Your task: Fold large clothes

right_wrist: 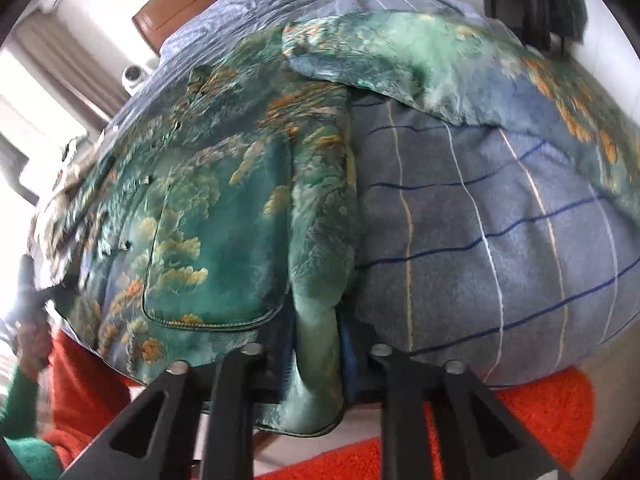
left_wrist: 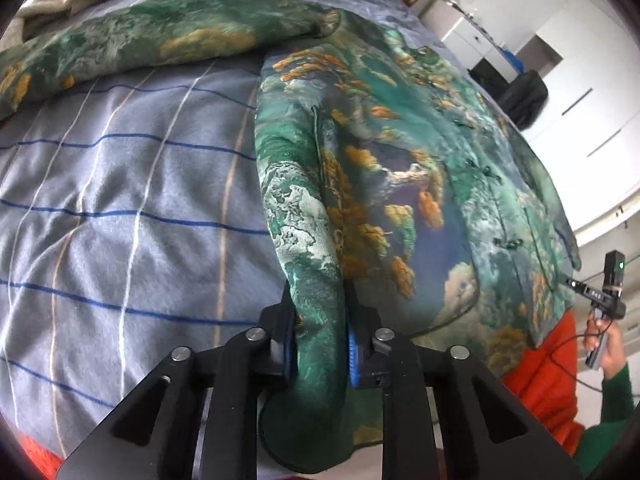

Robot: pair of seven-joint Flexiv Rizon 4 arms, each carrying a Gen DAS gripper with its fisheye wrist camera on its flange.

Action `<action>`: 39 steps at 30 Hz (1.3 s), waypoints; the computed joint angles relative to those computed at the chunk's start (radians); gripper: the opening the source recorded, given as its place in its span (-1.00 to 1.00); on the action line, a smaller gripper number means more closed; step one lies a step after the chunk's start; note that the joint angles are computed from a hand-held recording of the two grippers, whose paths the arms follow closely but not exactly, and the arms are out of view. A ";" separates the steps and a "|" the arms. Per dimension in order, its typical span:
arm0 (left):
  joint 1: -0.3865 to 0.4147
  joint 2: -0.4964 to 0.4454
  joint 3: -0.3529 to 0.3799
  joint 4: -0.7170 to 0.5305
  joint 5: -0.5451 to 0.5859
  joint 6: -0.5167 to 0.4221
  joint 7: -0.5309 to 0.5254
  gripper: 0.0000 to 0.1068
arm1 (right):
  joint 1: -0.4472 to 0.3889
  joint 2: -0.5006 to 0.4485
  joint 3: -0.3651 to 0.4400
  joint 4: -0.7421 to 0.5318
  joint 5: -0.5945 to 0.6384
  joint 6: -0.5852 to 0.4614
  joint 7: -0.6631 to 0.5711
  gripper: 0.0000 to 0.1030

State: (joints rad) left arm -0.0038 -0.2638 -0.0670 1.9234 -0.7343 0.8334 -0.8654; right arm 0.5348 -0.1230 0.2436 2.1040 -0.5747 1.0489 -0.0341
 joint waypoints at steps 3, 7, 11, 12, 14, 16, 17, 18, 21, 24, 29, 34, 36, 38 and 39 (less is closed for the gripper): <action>-0.004 0.025 0.000 0.024 -0.014 -0.002 0.025 -0.71 | 0.008 0.004 0.010 -0.032 0.018 -0.073 -0.054 -0.71; -0.017 0.041 0.009 0.059 -0.004 0.024 0.035 -0.69 | 0.013 0.014 0.021 -0.046 0.046 -0.124 -0.088 -0.71; -0.034 0.008 0.004 0.040 0.021 0.091 -0.006 -0.38 | 0.018 -0.005 0.011 -0.054 0.015 -0.143 -0.073 -0.62; -0.036 0.015 0.005 0.047 0.032 0.110 -0.009 -0.29 | 0.022 -0.008 0.008 -0.058 -0.002 -0.157 -0.061 -0.58; -0.048 0.031 0.014 0.050 0.084 0.169 -0.038 0.08 | 0.032 -0.007 0.007 -0.066 -0.031 -0.197 -0.035 -0.34; -0.052 0.060 0.008 0.065 0.086 0.216 -0.033 0.33 | 0.043 0.014 0.010 -0.067 -0.072 -0.246 0.006 -0.13; -0.055 0.076 0.002 0.074 0.073 0.246 -0.020 0.51 | 0.047 0.024 0.013 -0.069 -0.096 -0.267 0.028 -0.06; -0.058 0.099 -0.002 0.094 0.050 0.285 0.002 0.59 | 0.051 0.035 0.018 -0.071 -0.119 -0.293 0.046 0.01; -0.084 0.130 -0.020 0.119 -0.020 0.440 0.027 0.90 | 0.063 0.054 0.030 -0.092 -0.194 -0.364 0.082 0.17; -0.113 0.123 -0.052 0.108 -0.105 0.565 0.040 0.90 | 0.065 0.058 0.033 -0.105 -0.272 -0.374 0.141 0.31; -0.144 0.082 -0.066 0.065 -0.065 0.641 -0.022 0.90 | 0.078 0.023 0.027 -0.140 -0.391 -0.401 0.179 0.31; -0.152 0.064 -0.038 0.063 0.081 0.585 -0.166 0.90 | 0.084 0.013 0.014 -0.129 -0.440 -0.383 0.246 0.31; -0.151 0.068 -0.046 0.071 0.098 0.577 -0.212 0.90 | 0.079 0.031 0.016 -0.106 -0.457 -0.388 0.287 0.31; -0.147 0.069 -0.055 0.065 0.106 0.564 -0.242 0.92 | 0.062 0.063 0.017 -0.073 -0.465 -0.389 0.338 0.31; -0.146 0.069 -0.062 0.065 0.107 0.568 -0.241 0.92 | 0.050 0.081 0.018 -0.055 -0.468 -0.389 0.364 0.31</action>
State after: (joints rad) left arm -0.1496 -0.1952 -0.1288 1.9883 -0.6278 1.4015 -1.1069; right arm 0.5852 -0.0420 0.2619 2.0485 -1.0432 0.6602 0.3302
